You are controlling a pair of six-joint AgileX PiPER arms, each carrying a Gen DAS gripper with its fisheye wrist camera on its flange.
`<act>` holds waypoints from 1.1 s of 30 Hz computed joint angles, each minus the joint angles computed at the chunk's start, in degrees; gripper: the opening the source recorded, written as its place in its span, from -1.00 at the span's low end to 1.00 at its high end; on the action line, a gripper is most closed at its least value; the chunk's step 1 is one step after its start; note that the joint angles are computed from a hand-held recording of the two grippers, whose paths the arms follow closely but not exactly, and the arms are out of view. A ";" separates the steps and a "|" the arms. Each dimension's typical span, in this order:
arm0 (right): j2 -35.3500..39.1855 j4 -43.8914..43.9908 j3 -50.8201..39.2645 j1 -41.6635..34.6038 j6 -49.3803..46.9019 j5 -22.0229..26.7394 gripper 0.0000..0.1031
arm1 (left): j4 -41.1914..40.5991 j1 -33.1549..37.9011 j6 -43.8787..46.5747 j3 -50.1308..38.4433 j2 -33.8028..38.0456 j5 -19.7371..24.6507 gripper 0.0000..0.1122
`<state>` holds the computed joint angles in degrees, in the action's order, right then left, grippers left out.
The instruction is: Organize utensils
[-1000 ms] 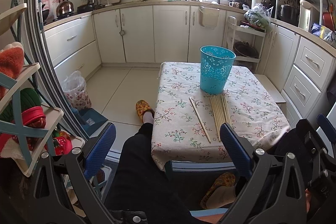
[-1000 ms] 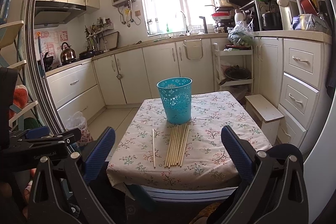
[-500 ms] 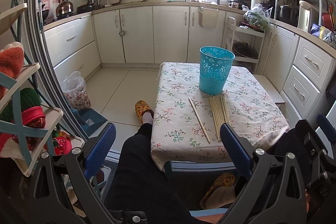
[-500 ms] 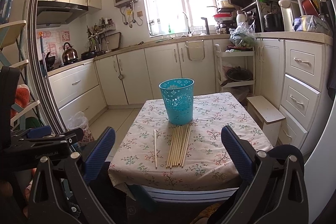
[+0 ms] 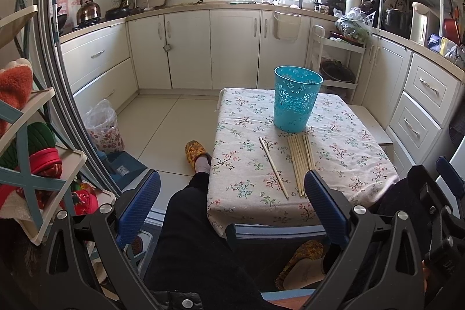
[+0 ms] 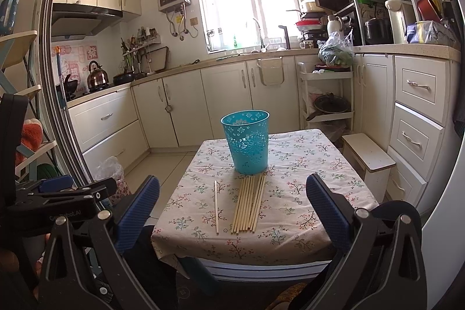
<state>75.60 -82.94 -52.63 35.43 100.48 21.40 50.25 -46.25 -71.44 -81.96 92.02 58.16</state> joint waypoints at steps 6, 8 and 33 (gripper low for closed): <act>0.01 0.17 0.03 -0.02 -0.12 -0.11 0.88 | -0.04 0.04 -0.18 0.70 -0.59 -0.88 0.70; -0.02 0.58 -0.02 0.04 -0.48 -0.12 0.88 | -0.22 0.12 -0.02 0.68 -0.64 -1.08 0.70; -0.19 -0.96 0.52 0.26 1.40 -0.17 0.88 | 0.28 0.14 -1.57 1.87 -1.26 -2.03 0.70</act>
<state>75.41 -83.90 -52.11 35.69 101.88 21.23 50.53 -46.12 -73.01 -80.10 90.76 56.13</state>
